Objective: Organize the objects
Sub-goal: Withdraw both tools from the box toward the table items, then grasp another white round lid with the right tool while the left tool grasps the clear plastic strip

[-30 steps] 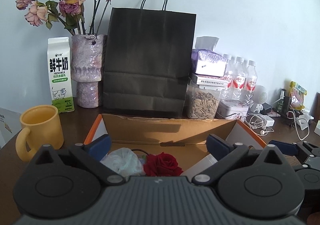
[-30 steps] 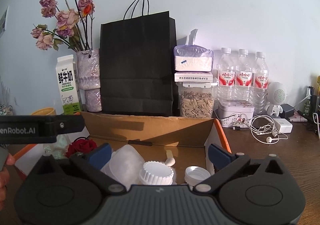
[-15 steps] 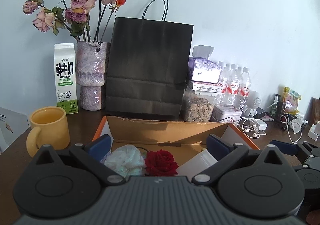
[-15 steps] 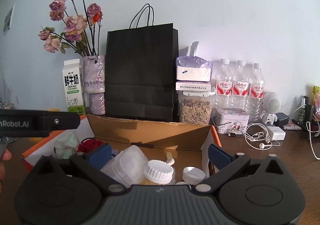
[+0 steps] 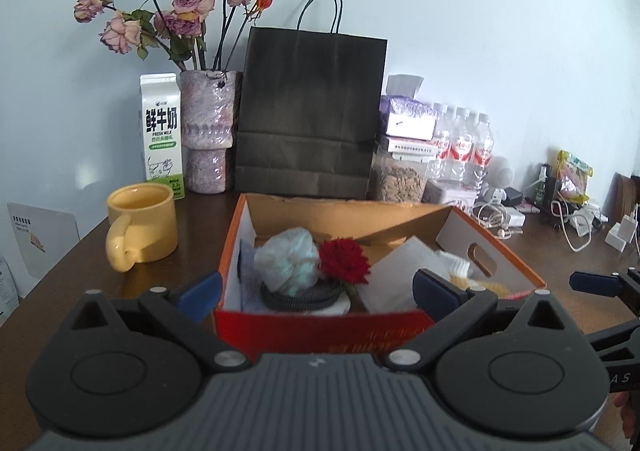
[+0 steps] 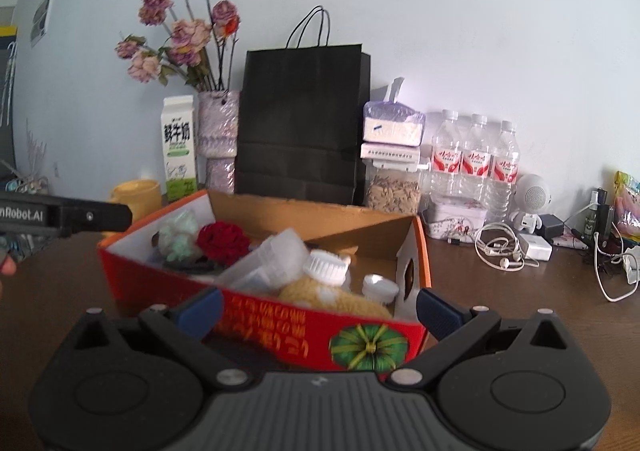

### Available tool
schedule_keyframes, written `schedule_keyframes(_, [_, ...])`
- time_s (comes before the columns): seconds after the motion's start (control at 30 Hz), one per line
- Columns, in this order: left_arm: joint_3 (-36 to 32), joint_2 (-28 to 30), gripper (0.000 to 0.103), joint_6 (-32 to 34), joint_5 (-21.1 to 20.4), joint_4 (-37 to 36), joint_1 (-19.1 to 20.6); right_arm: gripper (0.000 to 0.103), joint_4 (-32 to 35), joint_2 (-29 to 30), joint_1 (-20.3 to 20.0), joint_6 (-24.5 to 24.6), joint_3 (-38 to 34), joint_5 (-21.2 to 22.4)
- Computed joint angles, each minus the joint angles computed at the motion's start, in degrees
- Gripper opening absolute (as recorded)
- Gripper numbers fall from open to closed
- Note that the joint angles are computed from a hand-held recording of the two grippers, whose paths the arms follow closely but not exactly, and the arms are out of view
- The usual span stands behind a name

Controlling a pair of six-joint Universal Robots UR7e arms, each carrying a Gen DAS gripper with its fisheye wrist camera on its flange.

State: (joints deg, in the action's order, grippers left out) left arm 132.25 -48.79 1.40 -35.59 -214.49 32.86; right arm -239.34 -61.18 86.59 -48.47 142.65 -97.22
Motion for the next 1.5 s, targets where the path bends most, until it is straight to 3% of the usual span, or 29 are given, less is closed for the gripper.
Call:
schedule_keyframes(0.3, [6.92, -4.06, 0.103, -7.83, 2.31, 5.96, -2.86, 0.103, -0.58, -0.46, -3.27, -0.91, 6.30, -0.77])
schedule_keyframes(0.6, [11.25, -7.22, 0.103, -16.43, 1.40, 14.11, -4.02, 0.103, 1.28, 0.15, -4.72, -0.72, 8.05, -1.39])
schedule_keyframes(0.97, [13.05, -7.74, 0.103, -20.99, 0.76, 18.72, -4.43, 0.065, 6.59, -0.59, -5.44, 0.38, 7.11, -1.26])
schedule_keyframes(1.03, [13.00, -7.68, 0.103, -21.22, 0.56, 19.02, -4.38, 0.043, 8.51, -1.06, -5.41, 0.40, 6.89, -0.89])
schedule_keyframes(1.07, [12.99, -7.63, 0.103, -21.19, 0.46, 18.99, -4.38, 0.039, 8.00, -0.72, -5.21, 0.12, 6.81, -1.02])
schedule_keyframes(1.27, [12.65, -7.06, 0.103, -20.77, -0.24, 19.36, -4.38, 0.038, 7.37, -0.64, -5.40, 0.09, 7.20, 0.45])
schedule_keyframes(1.5, [11.47, -5.23, 0.103, -20.35, -2.23, 21.15, -3.63, 0.038, -1.10, 1.58, -6.82, -0.80, 8.77, 4.24])
